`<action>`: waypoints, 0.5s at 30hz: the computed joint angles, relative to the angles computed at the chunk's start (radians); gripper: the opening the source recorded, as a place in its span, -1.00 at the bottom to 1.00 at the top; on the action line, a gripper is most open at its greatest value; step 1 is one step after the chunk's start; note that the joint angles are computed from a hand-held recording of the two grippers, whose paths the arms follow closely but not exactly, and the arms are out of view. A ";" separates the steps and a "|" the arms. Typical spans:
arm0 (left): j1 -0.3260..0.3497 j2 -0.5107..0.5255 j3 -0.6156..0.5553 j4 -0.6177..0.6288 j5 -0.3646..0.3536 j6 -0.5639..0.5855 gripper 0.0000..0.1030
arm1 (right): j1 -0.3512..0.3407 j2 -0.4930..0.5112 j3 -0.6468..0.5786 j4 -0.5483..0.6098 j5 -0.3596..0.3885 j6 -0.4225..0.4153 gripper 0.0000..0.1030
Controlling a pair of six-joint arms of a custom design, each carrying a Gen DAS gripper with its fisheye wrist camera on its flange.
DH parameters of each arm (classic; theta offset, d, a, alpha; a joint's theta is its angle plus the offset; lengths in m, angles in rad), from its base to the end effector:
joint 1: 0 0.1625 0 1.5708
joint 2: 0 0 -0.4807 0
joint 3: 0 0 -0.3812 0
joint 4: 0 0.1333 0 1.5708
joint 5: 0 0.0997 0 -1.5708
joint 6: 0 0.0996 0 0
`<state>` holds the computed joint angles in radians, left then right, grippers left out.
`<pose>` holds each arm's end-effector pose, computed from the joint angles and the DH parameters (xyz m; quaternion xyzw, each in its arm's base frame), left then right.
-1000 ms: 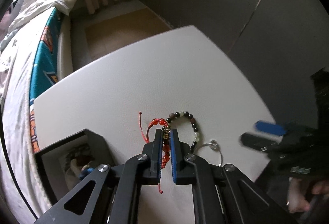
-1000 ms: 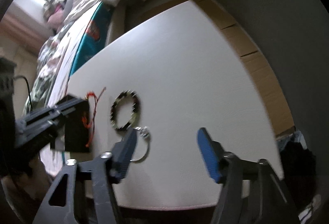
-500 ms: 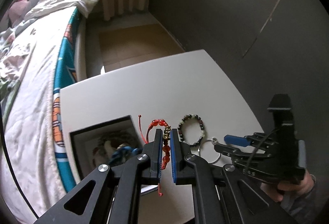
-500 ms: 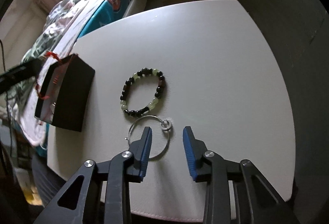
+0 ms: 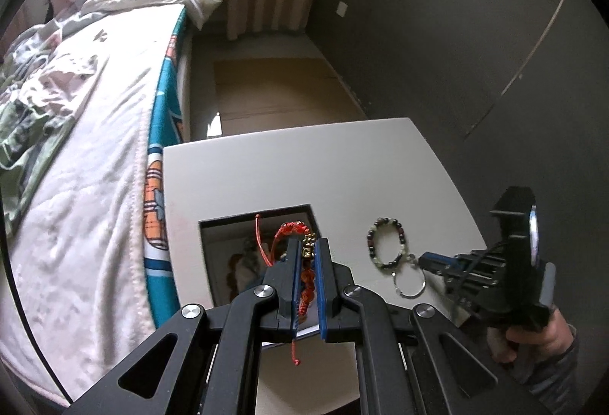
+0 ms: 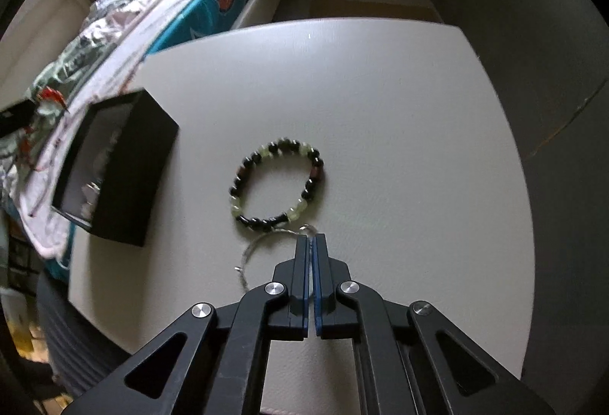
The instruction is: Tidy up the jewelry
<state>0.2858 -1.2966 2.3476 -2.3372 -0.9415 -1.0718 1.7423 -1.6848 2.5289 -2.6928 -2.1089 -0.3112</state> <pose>-0.3226 -0.2948 0.1891 0.1438 0.9313 -0.2315 0.2418 0.1353 -0.2992 0.3003 0.1924 -0.9359 0.1148 0.2719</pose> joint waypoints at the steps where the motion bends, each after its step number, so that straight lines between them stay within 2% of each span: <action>1: 0.003 -0.004 0.003 -0.001 0.000 -0.001 -0.86 | 0.009 -0.009 -0.004 0.007 0.004 0.004 -0.94; 8: 0.030 -0.010 0.017 -0.029 0.008 -0.009 -0.86 | 0.073 -0.064 -0.052 0.093 0.059 0.051 -0.94; 13: 0.068 -0.019 0.027 -0.056 -0.030 -0.054 -0.83 | 0.125 -0.061 -0.079 0.126 0.135 0.087 -0.94; 15: 0.063 -0.029 0.033 -0.060 -0.027 -0.060 -0.50 | 0.144 -0.038 -0.087 0.119 0.155 0.100 -0.94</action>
<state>0.3485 -1.3255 2.3804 -2.3969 -0.9688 -1.1318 1.8864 -1.7232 2.4420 -2.5734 -1.9538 -0.2109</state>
